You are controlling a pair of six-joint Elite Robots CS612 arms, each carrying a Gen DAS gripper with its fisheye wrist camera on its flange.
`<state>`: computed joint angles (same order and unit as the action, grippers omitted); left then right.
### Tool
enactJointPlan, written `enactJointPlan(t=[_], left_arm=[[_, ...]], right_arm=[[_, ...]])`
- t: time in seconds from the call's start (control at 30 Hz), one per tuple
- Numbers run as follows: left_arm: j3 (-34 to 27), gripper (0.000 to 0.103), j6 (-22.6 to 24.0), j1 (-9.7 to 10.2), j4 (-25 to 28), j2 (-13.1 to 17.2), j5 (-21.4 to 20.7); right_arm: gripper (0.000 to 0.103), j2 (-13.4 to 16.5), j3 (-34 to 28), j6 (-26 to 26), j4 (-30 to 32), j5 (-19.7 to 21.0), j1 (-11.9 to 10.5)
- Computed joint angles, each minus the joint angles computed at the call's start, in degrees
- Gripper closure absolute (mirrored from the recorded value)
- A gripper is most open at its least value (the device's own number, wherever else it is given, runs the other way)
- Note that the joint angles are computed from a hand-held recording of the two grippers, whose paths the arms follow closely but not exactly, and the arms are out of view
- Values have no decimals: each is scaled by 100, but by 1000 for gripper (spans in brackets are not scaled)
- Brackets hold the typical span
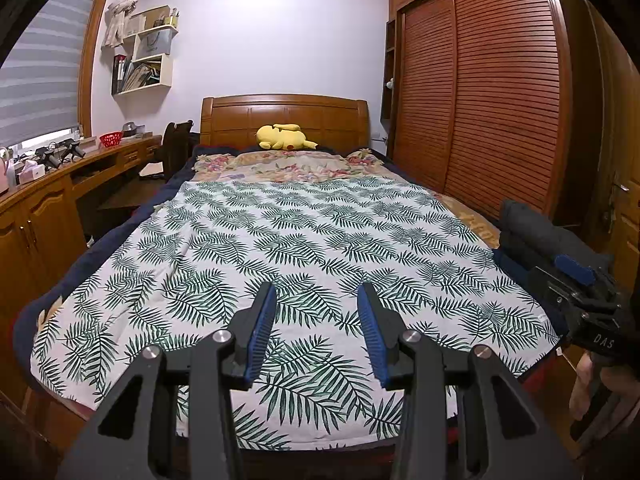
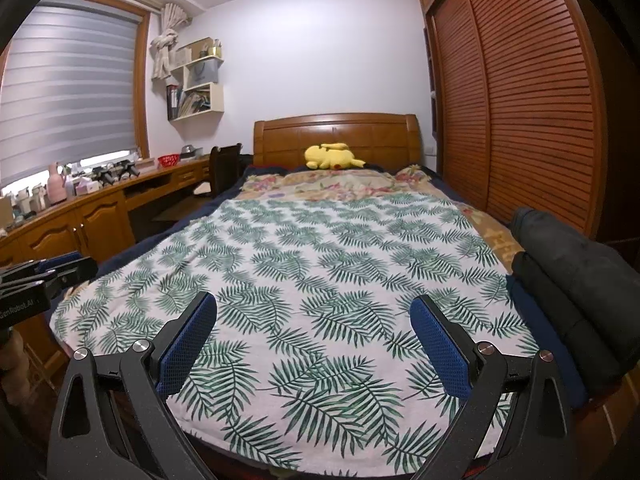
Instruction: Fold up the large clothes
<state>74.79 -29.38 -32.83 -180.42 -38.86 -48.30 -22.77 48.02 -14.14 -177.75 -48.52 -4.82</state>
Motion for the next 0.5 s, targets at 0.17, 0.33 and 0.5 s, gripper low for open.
enactJointPlan(t=[0.17,0.33,0.5], left_arm=[[1,62,6,0,2,0,0],[-25,62,26,-12,16,12,31],[-31,62,26,-16,25,11,45]], right_arm=[[4,0,-1,-3,4,2,0],[4,2,7,12,-23,6,-5],[4,5,1,22,-23,4,-5]])
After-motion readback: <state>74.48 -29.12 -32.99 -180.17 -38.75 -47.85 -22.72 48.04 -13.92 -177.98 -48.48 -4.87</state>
